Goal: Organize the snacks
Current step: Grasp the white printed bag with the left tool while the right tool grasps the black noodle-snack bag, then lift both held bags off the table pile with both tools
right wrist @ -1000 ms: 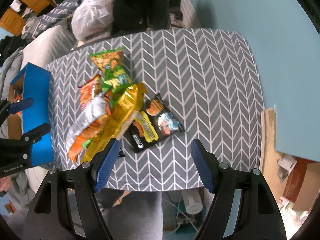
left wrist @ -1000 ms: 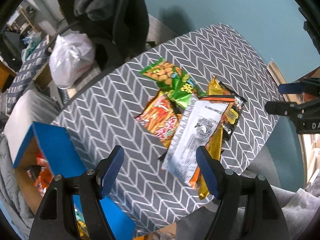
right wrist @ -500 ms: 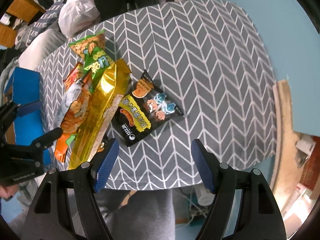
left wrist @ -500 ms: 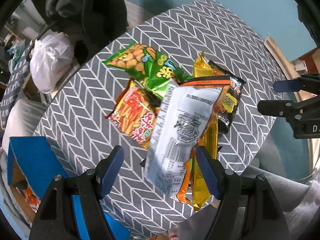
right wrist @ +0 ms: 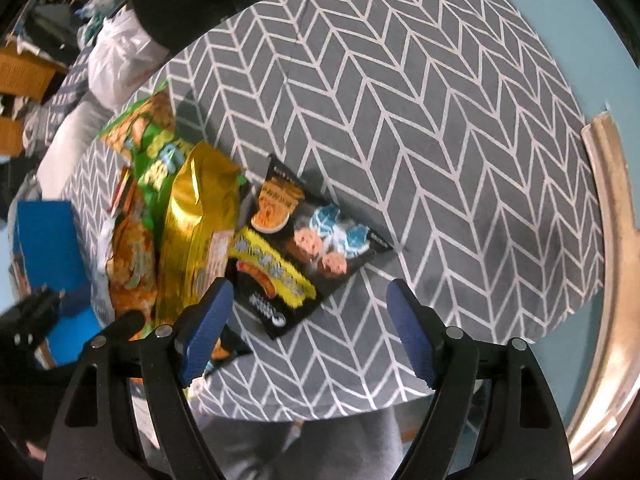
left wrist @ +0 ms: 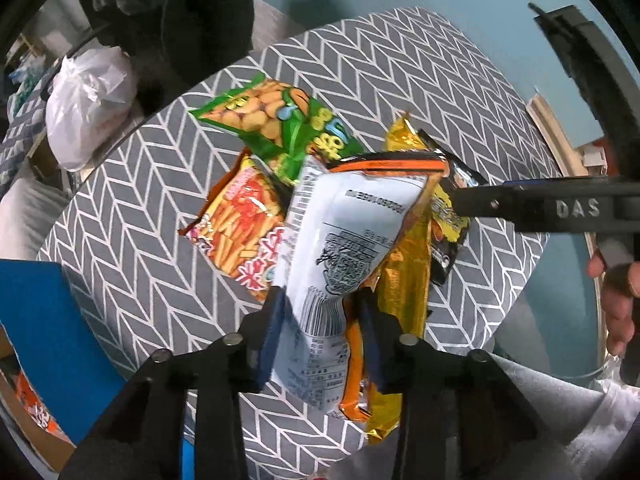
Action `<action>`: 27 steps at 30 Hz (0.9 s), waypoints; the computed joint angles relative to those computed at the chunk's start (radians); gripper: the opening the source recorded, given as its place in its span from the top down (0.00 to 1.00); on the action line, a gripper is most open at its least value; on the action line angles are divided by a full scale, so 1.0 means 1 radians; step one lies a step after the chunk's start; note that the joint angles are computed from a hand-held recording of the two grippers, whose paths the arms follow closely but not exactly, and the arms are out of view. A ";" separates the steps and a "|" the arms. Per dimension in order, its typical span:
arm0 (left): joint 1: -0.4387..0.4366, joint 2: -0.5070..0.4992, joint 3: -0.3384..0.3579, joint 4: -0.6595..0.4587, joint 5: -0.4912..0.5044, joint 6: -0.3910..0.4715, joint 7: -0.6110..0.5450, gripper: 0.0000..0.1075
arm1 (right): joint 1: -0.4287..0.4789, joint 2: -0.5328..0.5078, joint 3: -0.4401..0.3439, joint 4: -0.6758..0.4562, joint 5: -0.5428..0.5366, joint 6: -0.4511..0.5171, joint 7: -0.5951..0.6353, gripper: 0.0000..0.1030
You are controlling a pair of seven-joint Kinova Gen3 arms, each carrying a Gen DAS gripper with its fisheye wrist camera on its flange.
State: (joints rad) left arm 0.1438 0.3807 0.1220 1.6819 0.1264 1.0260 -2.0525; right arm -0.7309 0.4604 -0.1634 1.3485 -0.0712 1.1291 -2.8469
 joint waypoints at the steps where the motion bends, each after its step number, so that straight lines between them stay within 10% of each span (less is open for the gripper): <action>1: -0.006 0.001 -0.001 -0.003 0.004 0.005 -0.002 0.69 | 0.003 0.005 0.004 0.000 -0.002 -0.010 -0.007 0.23; 14: -0.053 -0.038 -0.029 0.026 -0.004 -0.009 -0.003 0.71 | -0.004 0.151 0.038 -0.150 0.041 0.066 -0.043 0.22; 27: -0.109 -0.070 -0.077 0.071 -0.056 -0.005 0.052 0.71 | -0.100 0.360 0.072 -0.535 0.141 0.463 0.239 0.22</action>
